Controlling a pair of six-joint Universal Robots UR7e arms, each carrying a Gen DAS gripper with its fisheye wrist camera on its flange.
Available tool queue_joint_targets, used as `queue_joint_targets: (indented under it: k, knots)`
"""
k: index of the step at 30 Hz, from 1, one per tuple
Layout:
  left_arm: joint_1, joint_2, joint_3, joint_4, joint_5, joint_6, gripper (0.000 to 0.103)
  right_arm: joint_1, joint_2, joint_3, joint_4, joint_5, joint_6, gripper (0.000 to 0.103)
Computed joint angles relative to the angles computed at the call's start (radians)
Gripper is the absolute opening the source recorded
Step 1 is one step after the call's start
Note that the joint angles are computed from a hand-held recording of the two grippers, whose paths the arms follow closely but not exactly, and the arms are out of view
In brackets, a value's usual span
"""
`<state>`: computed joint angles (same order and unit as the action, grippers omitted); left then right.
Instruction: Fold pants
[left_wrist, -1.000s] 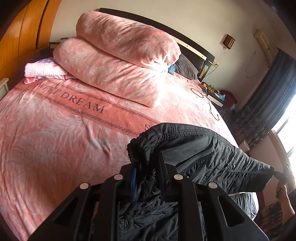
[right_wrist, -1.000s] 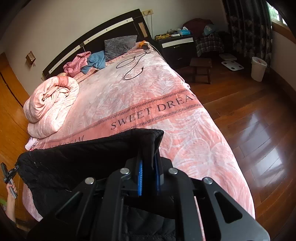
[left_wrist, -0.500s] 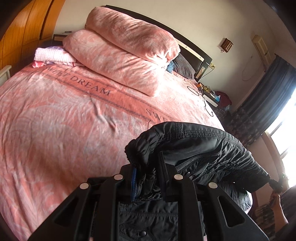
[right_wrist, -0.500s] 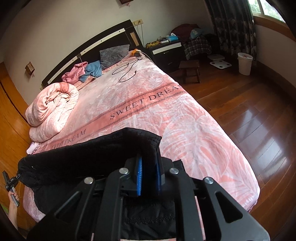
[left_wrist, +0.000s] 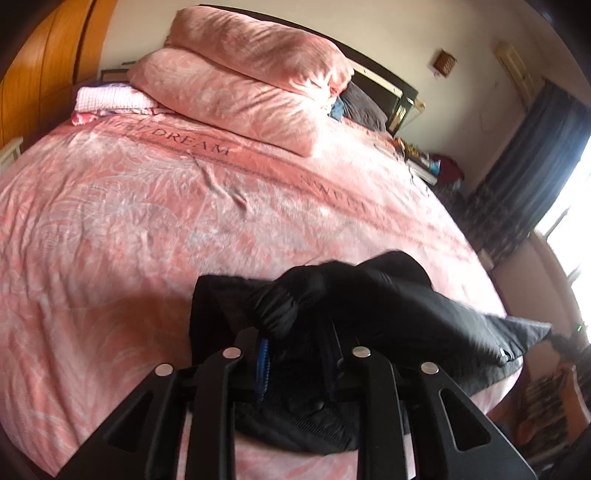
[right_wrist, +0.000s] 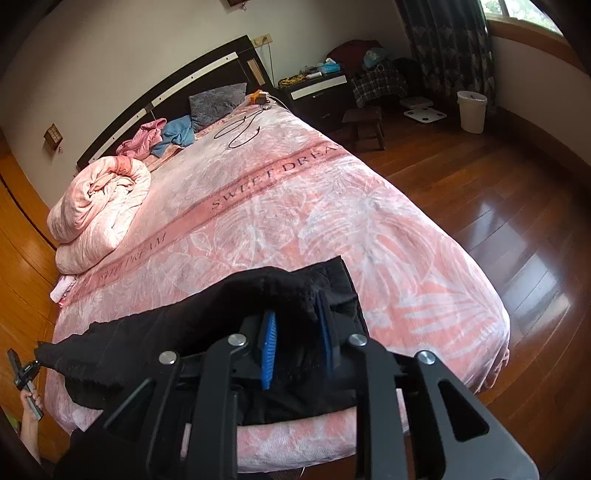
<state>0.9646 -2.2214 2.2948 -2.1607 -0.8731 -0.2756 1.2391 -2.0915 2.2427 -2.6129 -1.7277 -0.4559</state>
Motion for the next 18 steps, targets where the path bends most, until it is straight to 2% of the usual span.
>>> queue_joint_targets:
  k: [5,9,13,15,16,18]
  knots:
    - [-0.058,-0.053,0.033,0.241,0.103,-0.051,0.037,-0.023,-0.035,0.068,-0.015,-0.089,-0.047,0.044]
    - [-0.032,-0.079,0.034,0.390,0.160,-0.141,0.057,-0.127,-0.106,0.110,0.031,-0.040,-0.038,0.063]
    - [0.025,-0.108,0.016,0.523,0.240,-0.269,0.067,-0.270,-0.205,0.133,0.138,0.083,-0.038,0.074]
    - [0.053,-0.137,0.009,0.556,0.261,-0.333,0.068,-0.351,-0.253,0.136,0.209,0.166,-0.039,0.075]
    - [0.064,-0.154,0.005,0.562,0.257,-0.360,0.068,-0.399,-0.280,0.138,0.250,0.224,-0.040,0.076]
    - [0.063,-0.224,0.016,0.496,0.197,-0.369,0.071,-0.476,-0.322,0.141,0.323,0.319,-0.043,0.078]
